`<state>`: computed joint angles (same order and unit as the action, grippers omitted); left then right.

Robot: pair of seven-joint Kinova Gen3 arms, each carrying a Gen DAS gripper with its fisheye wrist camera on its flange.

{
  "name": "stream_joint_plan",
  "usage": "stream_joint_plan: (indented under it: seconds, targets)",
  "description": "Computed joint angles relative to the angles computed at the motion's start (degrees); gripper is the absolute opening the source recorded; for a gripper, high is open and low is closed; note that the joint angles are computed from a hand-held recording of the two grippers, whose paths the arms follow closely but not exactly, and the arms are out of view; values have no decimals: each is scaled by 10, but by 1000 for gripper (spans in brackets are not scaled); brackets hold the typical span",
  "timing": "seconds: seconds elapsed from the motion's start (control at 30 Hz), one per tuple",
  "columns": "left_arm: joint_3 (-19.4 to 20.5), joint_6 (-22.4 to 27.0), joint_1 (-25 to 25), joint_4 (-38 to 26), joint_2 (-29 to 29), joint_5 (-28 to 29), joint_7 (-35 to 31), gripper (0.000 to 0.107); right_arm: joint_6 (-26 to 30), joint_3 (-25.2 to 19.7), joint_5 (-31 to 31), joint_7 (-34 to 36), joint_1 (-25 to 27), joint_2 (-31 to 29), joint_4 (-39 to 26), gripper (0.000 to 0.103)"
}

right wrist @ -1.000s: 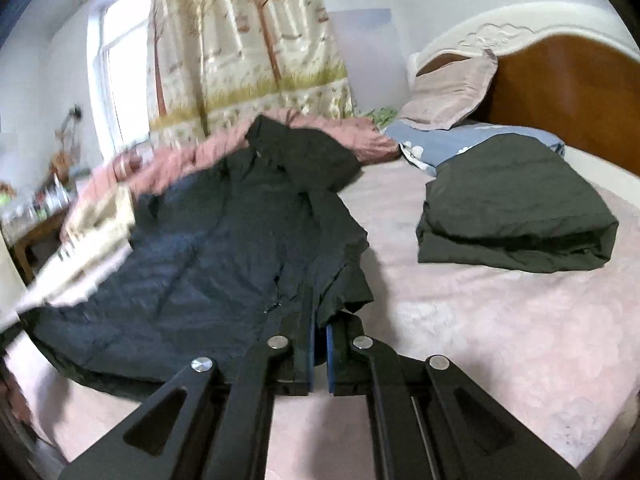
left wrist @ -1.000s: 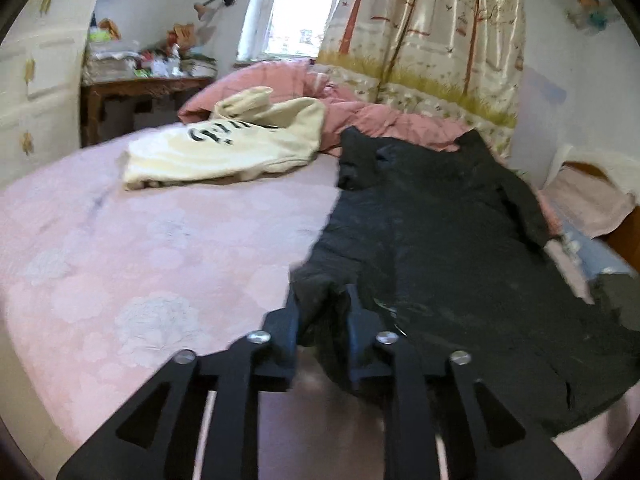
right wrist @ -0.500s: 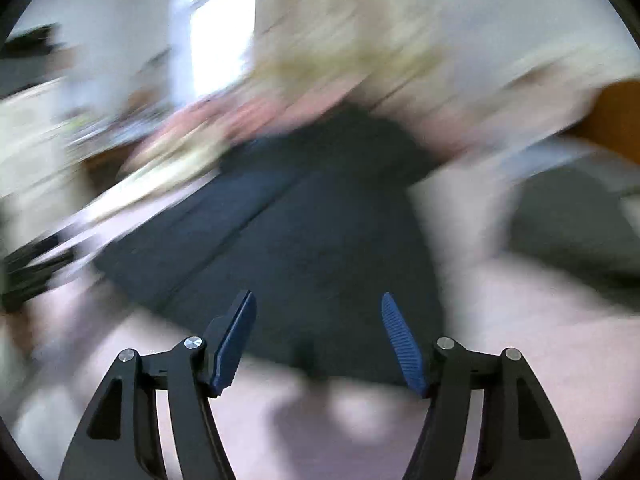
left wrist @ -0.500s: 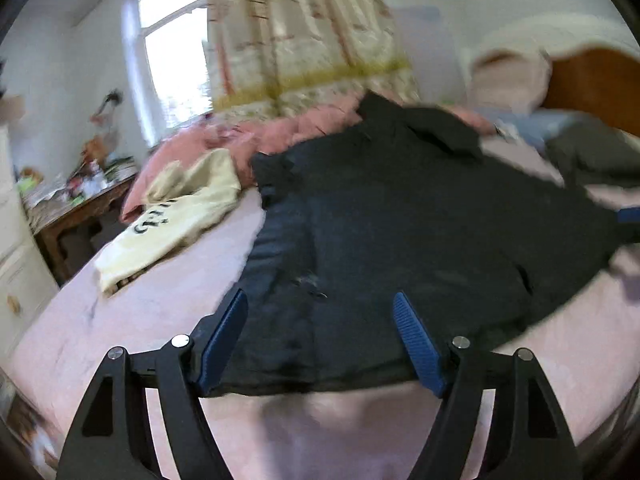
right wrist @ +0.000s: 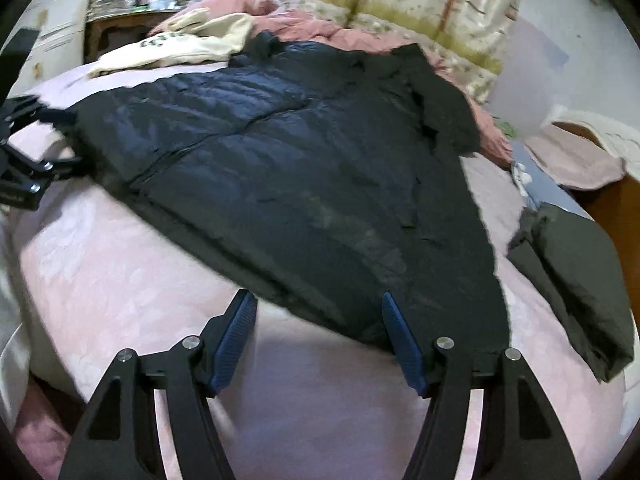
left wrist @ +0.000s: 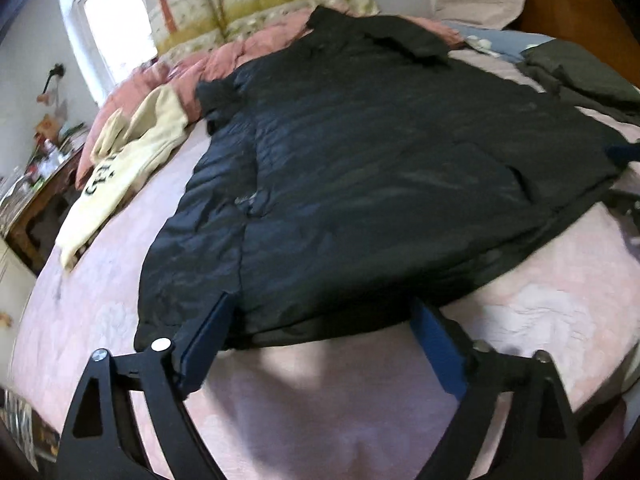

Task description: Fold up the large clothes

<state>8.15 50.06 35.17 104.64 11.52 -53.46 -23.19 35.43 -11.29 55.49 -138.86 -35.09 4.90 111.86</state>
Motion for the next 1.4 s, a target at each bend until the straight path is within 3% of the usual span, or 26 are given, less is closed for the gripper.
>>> stream_joint_plan:
  seconds: [0.17,0.27,0.33,0.43,0.57,0.63,0.7,0.83,0.93,1.0,1.03,1.07,1.1,1.13,1.2,1.3,1.4]
  targets:
    - [-41,-8,15,9,-15,42,0,90,44,4,44,-71,-11,13,-8,68]
    - [12,-55,-41,55,-72,112,-51,90,65,7,53,-99,-11,17,-14,68]
    - [31,-56,-61,61,-83,130,-61,90,57,9,39,-91,-5,11,-14,68]
    - [20,-4,-46,34,-52,119,-39,88,52,7,18,-72,4,4,-15,68]
    - [34,23,-59,9,-28,125,-44,90,61,2,-3,-51,6,1,-19,68]
    - [49,32,-60,10,-19,87,-13,90,65,-1,5,-55,2,1,-16,68]
    - [26,37,-25,15,-12,40,30,88,70,-2,9,-55,0,4,-17,68]
    - [-52,13,54,32,-2,-53,101,61,66,1,3,-56,1,7,-19,68]
    - [-25,24,44,40,5,-97,126,55,60,5,-13,-44,7,14,-25,74]
    - [3,37,22,35,12,-100,119,38,44,11,-22,-40,12,13,-24,74]
    - [4,44,21,30,16,-95,111,19,35,13,-19,-43,13,13,-21,74]
    - [4,52,23,27,20,-93,111,8,24,14,-21,-38,16,11,-18,59]
    - [3,53,26,29,18,-96,117,8,14,7,-16,-43,23,7,-13,22]
    - [2,57,34,35,13,-107,132,6,13,7,-2,-57,19,4,-7,11]
    - [5,73,49,45,-6,-109,150,5,21,26,8,-65,-9,-13,3,6]
    - [-4,96,75,50,-44,-64,149,5,-11,30,-43,-23,-7,-59,25,6]
    - [50,93,20,52,-89,6,109,5,12,-18,-111,38,17,-102,40,6]
